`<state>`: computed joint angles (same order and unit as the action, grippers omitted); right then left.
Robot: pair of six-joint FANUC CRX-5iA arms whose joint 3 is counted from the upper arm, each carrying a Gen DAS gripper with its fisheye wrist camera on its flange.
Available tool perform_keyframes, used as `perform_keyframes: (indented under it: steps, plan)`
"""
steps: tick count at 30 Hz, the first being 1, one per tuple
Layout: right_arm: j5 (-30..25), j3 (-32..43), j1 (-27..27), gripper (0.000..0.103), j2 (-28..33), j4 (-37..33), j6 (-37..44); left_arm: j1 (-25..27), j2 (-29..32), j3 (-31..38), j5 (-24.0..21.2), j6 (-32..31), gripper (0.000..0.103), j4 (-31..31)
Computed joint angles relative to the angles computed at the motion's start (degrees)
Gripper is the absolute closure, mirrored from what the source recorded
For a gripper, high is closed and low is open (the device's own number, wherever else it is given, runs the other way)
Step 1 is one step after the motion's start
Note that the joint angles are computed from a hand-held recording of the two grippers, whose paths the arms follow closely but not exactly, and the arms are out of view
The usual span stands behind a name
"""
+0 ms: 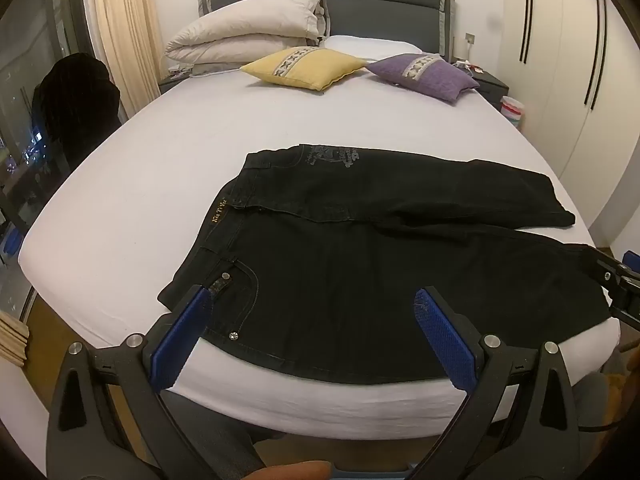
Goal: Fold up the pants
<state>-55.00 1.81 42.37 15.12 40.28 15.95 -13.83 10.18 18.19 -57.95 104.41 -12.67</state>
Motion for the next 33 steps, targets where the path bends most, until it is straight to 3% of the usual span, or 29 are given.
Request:
perform_keyframes:
  steps: [33]
  plan:
    - [1.27, -1.05, 0.45, 0.0, -0.19, 2.1, -0.79, -0.17, -0.18, -0.32, -0.68, -0.08, 0.0, 0.3]
